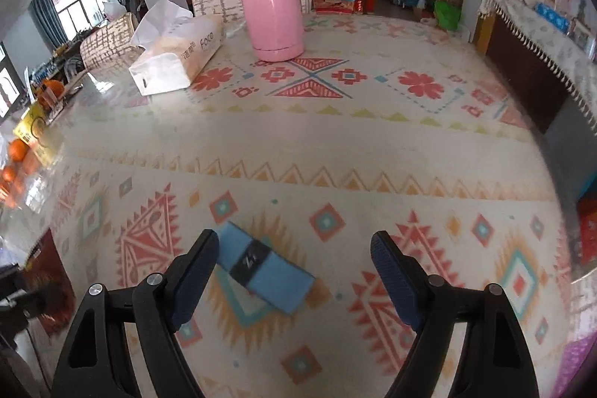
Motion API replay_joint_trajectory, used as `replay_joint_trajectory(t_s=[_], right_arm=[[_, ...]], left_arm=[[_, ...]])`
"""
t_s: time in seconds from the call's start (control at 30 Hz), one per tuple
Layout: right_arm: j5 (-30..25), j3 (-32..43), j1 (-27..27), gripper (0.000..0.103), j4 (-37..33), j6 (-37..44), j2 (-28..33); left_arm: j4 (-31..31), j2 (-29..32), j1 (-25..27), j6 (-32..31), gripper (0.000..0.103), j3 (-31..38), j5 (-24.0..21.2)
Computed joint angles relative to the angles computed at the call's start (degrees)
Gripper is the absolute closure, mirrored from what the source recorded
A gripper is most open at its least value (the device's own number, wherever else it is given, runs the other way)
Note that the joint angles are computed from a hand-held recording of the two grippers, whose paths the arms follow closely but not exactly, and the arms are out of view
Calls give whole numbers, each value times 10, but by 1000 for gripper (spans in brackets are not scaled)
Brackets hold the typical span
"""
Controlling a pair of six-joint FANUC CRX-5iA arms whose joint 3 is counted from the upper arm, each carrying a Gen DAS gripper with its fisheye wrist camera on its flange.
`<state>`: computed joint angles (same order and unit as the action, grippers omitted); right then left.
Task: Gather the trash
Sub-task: 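Grasp the red chips bag with the left gripper while right grasps the blue strap, then lift and carry the chips bag and blue strap over the lilac basket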
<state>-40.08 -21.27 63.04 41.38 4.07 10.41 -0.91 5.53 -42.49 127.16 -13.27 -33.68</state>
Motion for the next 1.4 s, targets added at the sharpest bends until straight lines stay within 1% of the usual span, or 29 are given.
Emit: replay_joint_trajectory(t_s=[0.07, 0.13, 0.2, 0.3, 0.37, 0.4, 0.43, 0.47, 0.5, 0.57, 0.63, 0.7, 0.87, 0.97, 1.07, 1.13, 1.23, 1.3, 1.4], right_arm=[[8, 1, -1, 17, -2, 3, 2], [10, 1, 3, 28, 4, -3, 3], [11, 1, 9, 34, 11, -12, 2], [2, 9, 18, 35, 5, -5, 9], [3, 15, 22, 45, -7, 3, 14], [-10, 18, 26, 60, -1, -2, 17], [-24, 25, 31, 81, 0, 2, 22], [-26, 27, 34, 86, -5, 4, 22], [-26, 26, 36, 87, -10, 2, 20], [-44, 31, 45, 87, -18, 4, 21], [-55, 30, 54, 86, -18, 8, 20], [-74, 29, 64, 86, -11, -6, 21], [-89, 19, 81, 86, -5, -27, 14], [-112, 8, 102, 87, 11, -59, 7], [-137, -14, 136, 87, 36, -124, -13], [-149, -32, 161, 87, 59, -170, -28], [-166, -55, 200, 86, 89, -241, -44], [-178, -67, 225, 86, 108, -286, -52], [-213, -67, 254, 86, 117, -319, -52]], left_arm=[[8, 3, 1, -5, 59, -1, 1], [17, 5, 3, -13, 59, -3, 2], [15, 7, 2, -11, 59, 0, -1], [15, 11, 2, -13, 59, 1, -2], [16, 11, 3, -13, 59, 2, -2], [17, 11, 3, -13, 59, 1, -1], [17, 10, 3, -13, 59, 0, 0], [17, 10, 3, -13, 59, 0, 0], [18, 9, 4, -14, 59, -2, 1], [20, 9, 5, -16, 59, -3, 2], [24, 9, 5, -20, 59, -4, 2], [28, 10, 5, -26, 59, -4, 2], [18, 10, 0, -23, 59, 1, 2], [9, 7, -4, -17, 59, 2, 3], [-1, 2, -9, -9, 59, 3, 6], [-23, 0, -16, 9, 59, 9, 4], [-65, 1, -30, 44, 59, 25, -12], [-100, 3, -41, 73, 59, 39, -26], [-177, 9, -69, 135, 59, 71, -63]])
